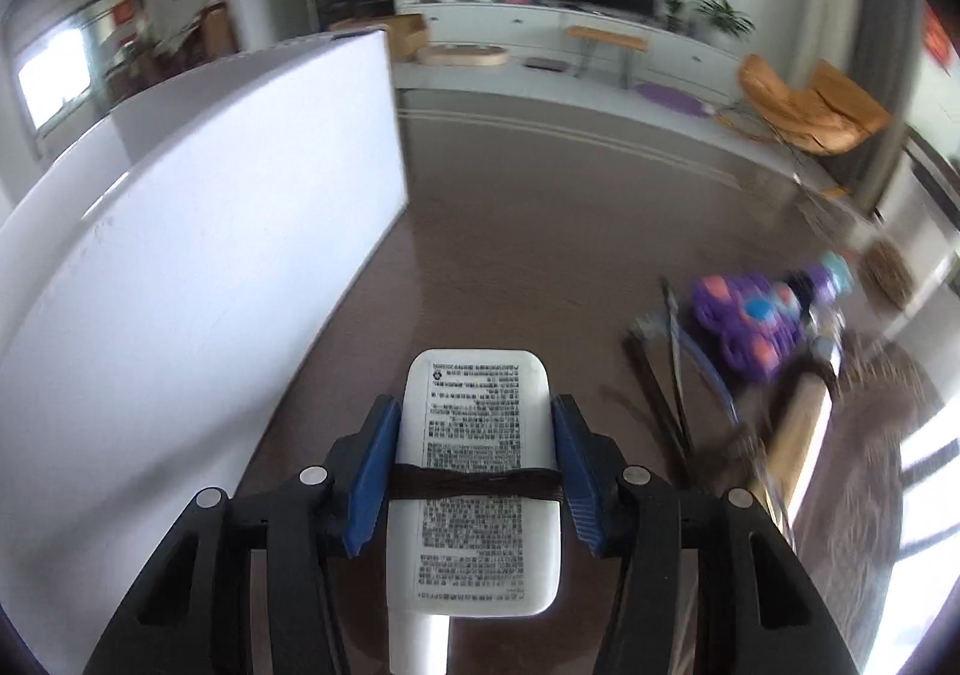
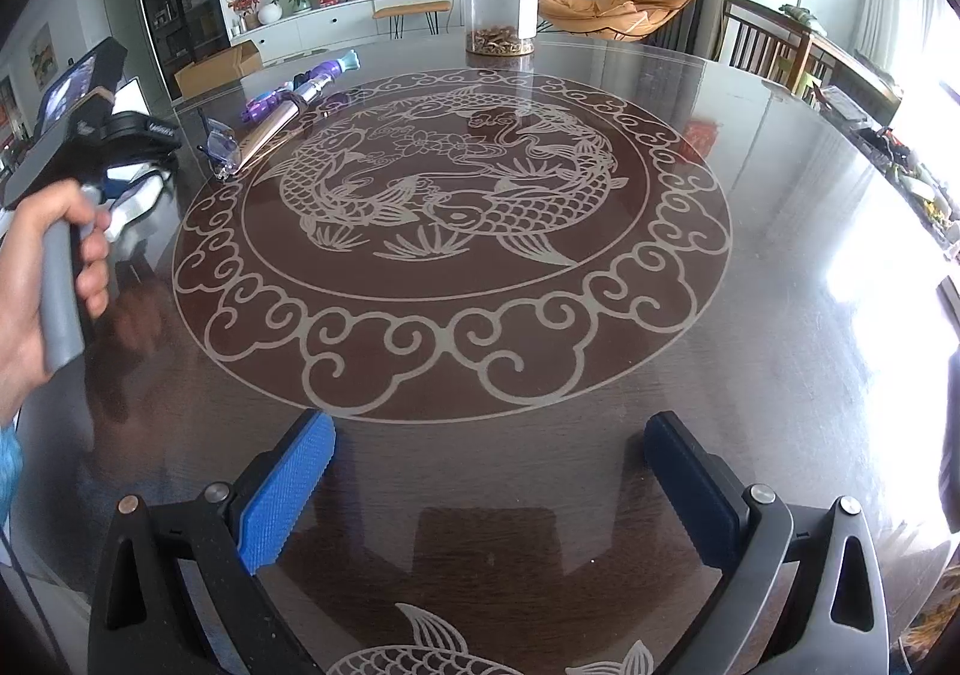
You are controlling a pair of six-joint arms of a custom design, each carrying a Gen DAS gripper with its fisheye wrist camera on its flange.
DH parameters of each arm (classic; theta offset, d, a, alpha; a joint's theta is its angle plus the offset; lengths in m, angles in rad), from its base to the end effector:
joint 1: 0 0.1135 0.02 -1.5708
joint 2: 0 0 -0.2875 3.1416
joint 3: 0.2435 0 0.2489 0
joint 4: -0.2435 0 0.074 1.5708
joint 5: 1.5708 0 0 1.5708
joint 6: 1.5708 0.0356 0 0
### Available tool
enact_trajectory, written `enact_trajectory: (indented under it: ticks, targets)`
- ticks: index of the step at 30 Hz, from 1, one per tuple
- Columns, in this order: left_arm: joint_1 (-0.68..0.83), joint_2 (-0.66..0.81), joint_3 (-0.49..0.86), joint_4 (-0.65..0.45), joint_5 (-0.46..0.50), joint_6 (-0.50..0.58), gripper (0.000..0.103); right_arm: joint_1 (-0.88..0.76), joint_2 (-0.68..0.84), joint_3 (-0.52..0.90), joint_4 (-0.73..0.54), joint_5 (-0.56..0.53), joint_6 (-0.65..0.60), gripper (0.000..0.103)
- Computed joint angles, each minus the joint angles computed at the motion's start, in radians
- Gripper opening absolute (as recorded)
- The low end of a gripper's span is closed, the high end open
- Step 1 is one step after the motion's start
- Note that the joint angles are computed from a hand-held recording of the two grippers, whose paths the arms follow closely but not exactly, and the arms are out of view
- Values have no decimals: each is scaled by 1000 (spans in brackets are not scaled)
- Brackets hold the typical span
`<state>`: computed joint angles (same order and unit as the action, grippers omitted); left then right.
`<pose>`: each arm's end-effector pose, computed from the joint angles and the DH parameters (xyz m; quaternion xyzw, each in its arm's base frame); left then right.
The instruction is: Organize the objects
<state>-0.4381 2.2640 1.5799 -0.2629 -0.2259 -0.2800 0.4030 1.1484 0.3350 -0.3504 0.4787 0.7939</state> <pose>0.4492 -0.2016 0.1403 0.0402 0.9455 -0.0067 0.3232 0.1476 0.0451 0.1445 0.2318 0.9240 -0.0812 0.2930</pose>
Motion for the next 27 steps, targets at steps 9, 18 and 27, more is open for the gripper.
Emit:
enact_trajectory:
  ticks: [9, 18, 27]
  targets:
    - [-33, -361, -589, 268, 136, 196, 51, 2, 1, 0, 0, 1, 2, 103]
    - [-30, -545, -830, 327, 220, 334, 73, 1, 1, 0, 1, 0, 1, 103]
    - [-18, -499, -773, 258, 229, 302, 103, 1, 3, 1, 1, 0, 1, 103]
